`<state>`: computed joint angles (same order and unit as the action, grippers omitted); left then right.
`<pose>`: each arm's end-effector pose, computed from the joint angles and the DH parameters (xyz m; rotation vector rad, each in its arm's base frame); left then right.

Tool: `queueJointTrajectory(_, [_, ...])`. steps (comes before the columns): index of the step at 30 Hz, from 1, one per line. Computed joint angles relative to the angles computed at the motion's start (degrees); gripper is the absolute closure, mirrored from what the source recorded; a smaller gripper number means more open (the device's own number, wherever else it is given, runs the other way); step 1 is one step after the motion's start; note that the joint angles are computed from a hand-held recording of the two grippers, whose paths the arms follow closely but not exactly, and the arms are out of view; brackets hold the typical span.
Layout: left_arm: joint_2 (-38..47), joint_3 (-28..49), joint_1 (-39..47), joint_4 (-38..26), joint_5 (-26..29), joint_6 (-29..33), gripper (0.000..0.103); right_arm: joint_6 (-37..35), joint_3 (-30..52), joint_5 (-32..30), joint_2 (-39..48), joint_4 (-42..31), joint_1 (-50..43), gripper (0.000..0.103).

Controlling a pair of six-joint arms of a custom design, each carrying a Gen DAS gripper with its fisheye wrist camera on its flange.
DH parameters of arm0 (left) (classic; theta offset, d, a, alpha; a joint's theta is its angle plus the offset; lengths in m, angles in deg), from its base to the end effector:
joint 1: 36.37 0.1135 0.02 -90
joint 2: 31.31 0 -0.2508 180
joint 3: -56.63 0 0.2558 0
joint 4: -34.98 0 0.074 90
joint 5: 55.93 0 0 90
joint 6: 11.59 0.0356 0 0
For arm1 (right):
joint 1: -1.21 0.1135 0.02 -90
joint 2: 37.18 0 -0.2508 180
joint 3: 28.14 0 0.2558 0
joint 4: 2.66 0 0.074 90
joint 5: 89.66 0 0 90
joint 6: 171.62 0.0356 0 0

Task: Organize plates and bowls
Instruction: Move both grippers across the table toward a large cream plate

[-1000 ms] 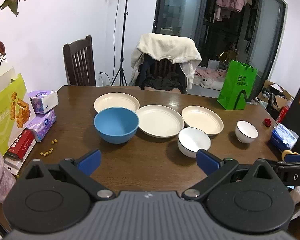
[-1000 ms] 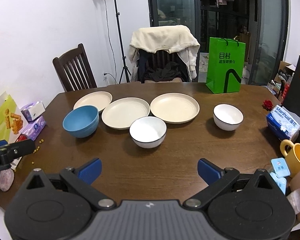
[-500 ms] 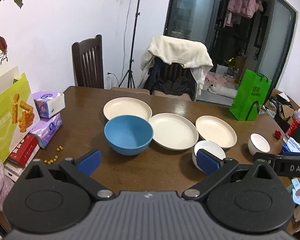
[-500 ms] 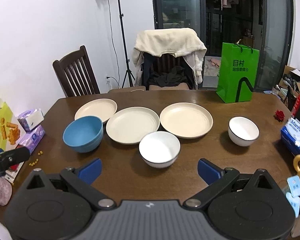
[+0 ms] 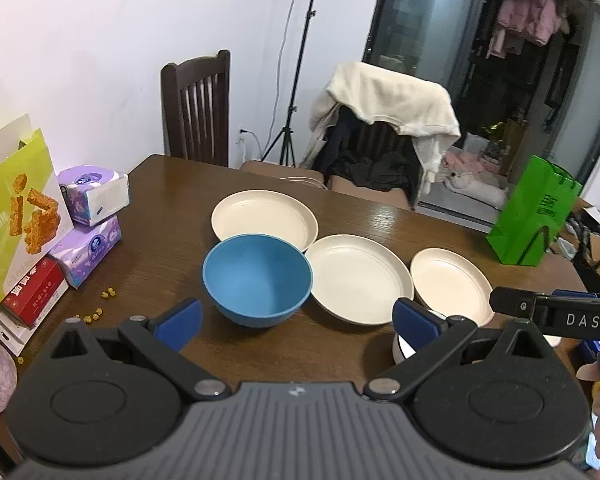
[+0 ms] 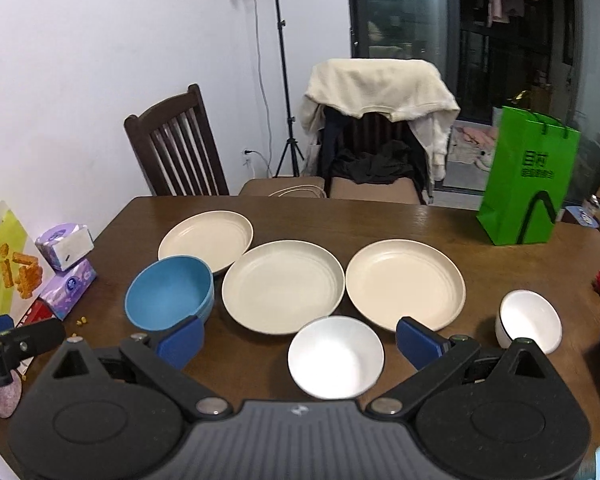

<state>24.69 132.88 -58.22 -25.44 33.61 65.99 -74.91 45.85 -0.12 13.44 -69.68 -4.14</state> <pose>0.1890 -0.0755 0.3393 0.1840 2.2830 -0.3047 0.1743 -0.0160 0.3332 0.2411 2.3202 0.0212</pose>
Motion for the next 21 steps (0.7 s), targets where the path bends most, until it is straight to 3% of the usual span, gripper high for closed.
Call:
queueJointTrajectory(12, [14.71, 7.72, -2.07, 4.94, -3.91, -4.31, 0.0, -8.4, 7.33, -11.33, 18.26, 8.79, -8.27, 0.0])
queueJointTrajectory(21, [26.08, 19.71, -1.57, 3.8, -7.35, -6.56, 0.0, -12.91, 24.77, -17.51, 36.79, 5.83, -9.7, 0.001])
